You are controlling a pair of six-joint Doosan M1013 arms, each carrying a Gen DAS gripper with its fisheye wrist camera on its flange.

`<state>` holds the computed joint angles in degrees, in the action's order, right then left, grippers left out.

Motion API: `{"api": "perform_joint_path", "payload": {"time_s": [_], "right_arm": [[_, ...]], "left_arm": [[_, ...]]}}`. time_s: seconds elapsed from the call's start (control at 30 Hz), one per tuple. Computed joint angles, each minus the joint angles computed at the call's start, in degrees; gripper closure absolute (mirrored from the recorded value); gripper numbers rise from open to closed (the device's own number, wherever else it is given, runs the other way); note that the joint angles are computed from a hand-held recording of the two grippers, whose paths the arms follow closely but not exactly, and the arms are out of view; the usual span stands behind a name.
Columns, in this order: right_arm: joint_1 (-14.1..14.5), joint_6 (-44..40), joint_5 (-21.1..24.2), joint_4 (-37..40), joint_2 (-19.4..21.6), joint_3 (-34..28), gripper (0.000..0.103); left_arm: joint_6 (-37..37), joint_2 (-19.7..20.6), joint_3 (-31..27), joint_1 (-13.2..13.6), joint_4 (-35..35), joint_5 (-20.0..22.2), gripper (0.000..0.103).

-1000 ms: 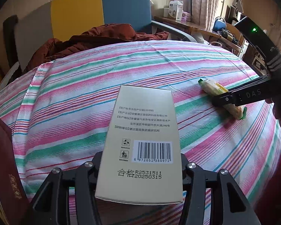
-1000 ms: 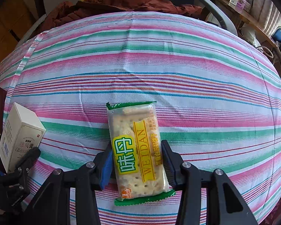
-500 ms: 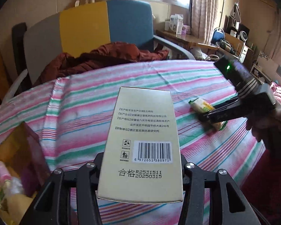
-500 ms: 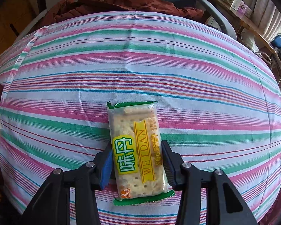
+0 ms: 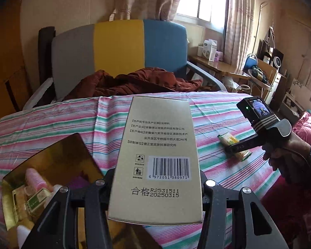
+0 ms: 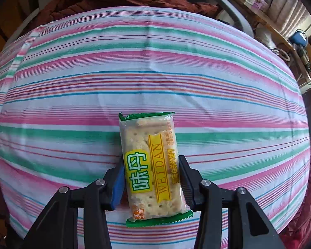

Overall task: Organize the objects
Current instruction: 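Carry the cream box and cracker packet into the gold tray and release both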

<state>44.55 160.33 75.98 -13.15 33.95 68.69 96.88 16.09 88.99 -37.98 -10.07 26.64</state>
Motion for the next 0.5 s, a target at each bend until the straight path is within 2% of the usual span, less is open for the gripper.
{"api": "perform_joint_path", "payload": {"time_s": [0.13,0.23,0.37,0.5], "right_arm": [[0.9,-2.1,-0.01,1.11,2.93,-4.67,0.056],[1.56,-3.75,-1.68,2.4,4.93,-8.16,0.056],[2.94,-5.06,-2.63,0.73,7.74,-14.15,0.056],[4.16,-6.77,-3.66,-2.73,10.71,-21.3,0.056]], "left_arm": [[0.54,-0.9,1.31,1.34,-2.15,-0.36,0.052],[1.7,-1.79,2.43,2.72,-5.01,-0.79,0.052],[3.2,-3.56,4.19,5.65,-9.64,-2.04,0.052],[0.57,-5.37,6.09,9.29,-11.56,-3.7,0.052]]}}
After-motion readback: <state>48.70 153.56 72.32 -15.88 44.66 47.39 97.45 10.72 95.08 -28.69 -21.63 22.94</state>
